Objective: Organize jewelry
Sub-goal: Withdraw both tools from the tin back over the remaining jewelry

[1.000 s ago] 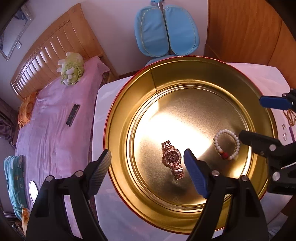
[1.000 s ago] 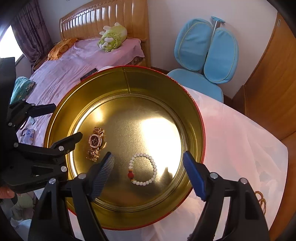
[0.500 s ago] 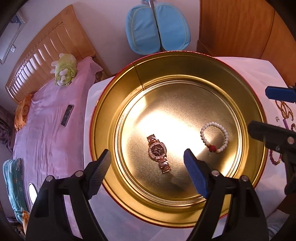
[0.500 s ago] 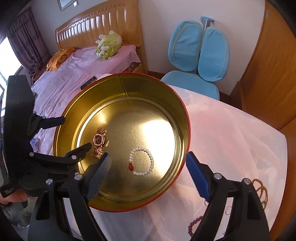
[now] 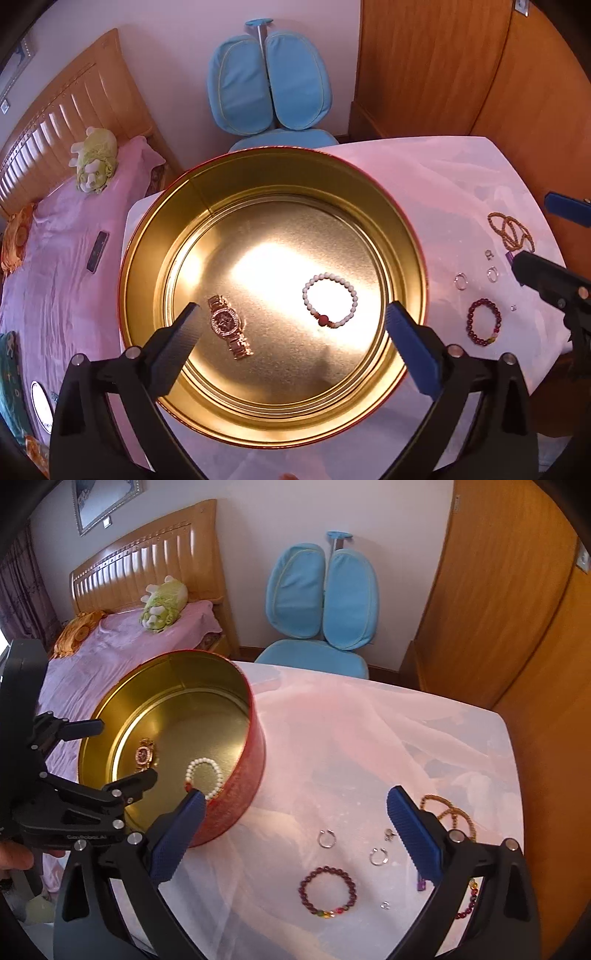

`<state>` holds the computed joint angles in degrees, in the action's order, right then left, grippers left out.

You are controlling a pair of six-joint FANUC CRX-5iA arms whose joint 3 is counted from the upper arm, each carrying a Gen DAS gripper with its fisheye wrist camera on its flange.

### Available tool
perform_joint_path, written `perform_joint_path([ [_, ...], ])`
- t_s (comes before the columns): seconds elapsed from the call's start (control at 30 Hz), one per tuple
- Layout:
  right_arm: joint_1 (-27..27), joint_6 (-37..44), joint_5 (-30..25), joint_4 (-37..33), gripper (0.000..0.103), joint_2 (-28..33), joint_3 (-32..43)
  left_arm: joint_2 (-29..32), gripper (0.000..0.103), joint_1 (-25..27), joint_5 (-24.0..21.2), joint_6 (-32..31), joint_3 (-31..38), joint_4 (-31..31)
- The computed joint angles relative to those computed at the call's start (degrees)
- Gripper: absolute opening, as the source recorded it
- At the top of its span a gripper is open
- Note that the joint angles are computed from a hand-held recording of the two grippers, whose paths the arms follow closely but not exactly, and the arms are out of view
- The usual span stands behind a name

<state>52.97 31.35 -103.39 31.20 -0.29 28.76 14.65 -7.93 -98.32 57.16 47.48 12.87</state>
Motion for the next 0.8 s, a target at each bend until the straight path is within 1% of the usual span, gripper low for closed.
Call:
perform_joint_path([
  [0.17, 1.2, -5.8, -3.6, 0.8, 0.099, -4.7, -5.4, -1.1, 0.096, -3.0, 0.1, -2.6, -0.7, 0.1],
  [0.37, 4.0, -14.0, -8.3, 0.9, 0.099, -10.5, -11.5, -2.4, 0.096, -5.8, 0.4, -5.4, -2.8, 3.9],
  [0.43, 4.9, -16.8, -9.6, 1.0, 0.099, -12.5, -13.5, -2.3, 0.096, -6.5, -0.3, -6.0, -3.1, 6.0],
  [0.53, 6.1, -21.0, -12.4, 0.7, 0.099, -15.0, -15.6, -1.0, 0.096, -7.7, -3.2, -5.7, -2.6, 9.6],
  [0.67, 8.1, -26.4, -14.7, -0.1, 0.099, -18.1, -18.2, -1.1, 0.096, -10.1, -3.5, -5.5, -3.9, 9.7],
  [0.8, 10.9, -32.7, -15.9, -0.6, 0.099, -21.5, -21.2, -0.7, 0.096, -11.9, -4.8, -6.4, -4.6, 9.3],
])
